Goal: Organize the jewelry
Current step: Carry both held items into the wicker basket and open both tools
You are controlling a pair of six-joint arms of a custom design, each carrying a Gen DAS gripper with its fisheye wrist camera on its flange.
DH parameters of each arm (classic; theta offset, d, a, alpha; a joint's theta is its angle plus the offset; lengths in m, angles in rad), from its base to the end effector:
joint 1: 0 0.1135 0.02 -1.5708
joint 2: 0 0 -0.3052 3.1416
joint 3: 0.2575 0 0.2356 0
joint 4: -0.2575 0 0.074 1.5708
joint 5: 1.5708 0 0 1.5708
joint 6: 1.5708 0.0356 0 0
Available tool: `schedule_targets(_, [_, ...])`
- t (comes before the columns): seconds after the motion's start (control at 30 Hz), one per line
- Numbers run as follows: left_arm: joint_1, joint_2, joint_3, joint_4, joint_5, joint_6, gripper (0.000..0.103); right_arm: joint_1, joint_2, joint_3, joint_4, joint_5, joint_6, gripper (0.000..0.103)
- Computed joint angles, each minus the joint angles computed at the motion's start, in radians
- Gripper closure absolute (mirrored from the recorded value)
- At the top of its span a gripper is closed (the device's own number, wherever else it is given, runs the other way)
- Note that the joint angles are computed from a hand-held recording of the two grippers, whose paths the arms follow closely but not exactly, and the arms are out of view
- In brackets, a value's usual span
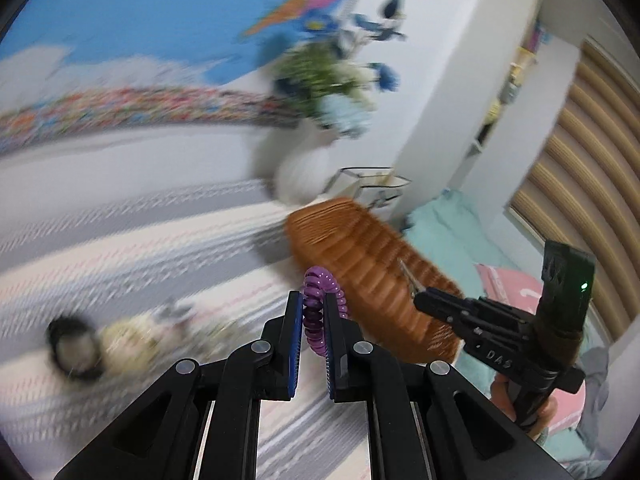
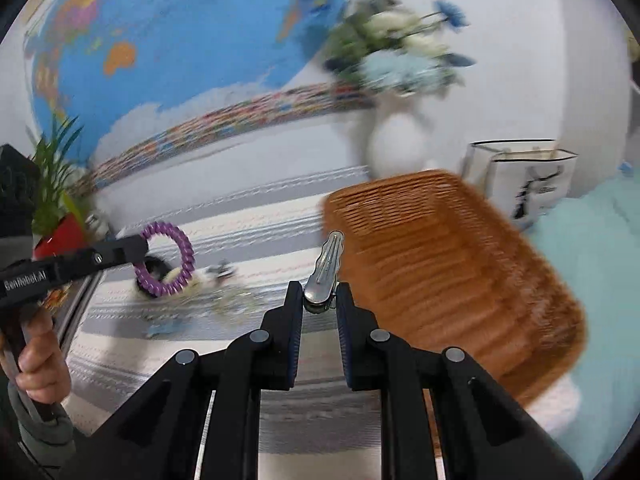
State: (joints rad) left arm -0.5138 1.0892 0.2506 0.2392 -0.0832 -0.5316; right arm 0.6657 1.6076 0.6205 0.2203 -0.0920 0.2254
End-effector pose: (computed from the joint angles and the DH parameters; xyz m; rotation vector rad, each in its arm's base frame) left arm 0.1460 -0.0790 0.1929 -0.0683 2.2116 -0.5032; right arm 0.2227 0.1790 0.1855 -0.5697 2.3311 0.5392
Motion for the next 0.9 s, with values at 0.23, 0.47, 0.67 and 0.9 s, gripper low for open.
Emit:
schedule_targets(0.23, [-0.028,0.443,0.315,0.092,0.078,0.051,0.093,-0.233,0.061,0.052,-0.123,-0.077,-0.109,0.084])
schedule_targets(0.47, [0.016,0.788,0.596,0.067,0.206,0.052,0.093,-0.317,0.195,0.12,-0.204,-0.148,-0.19,0.084])
schedule_targets(0.67, [0.028,0.945,0.734,0.007,0.246,0.037,0.093,-0.323,0.25,0.143,-0.207,-0.135,-0.205,0.084])
schedule_targets(0.9, [0.029,0.988,0.762,-0.024,0.239,0.06,0.091,-0.313,0.266,0.16,-0.222,-0.113,-0.19,0.083])
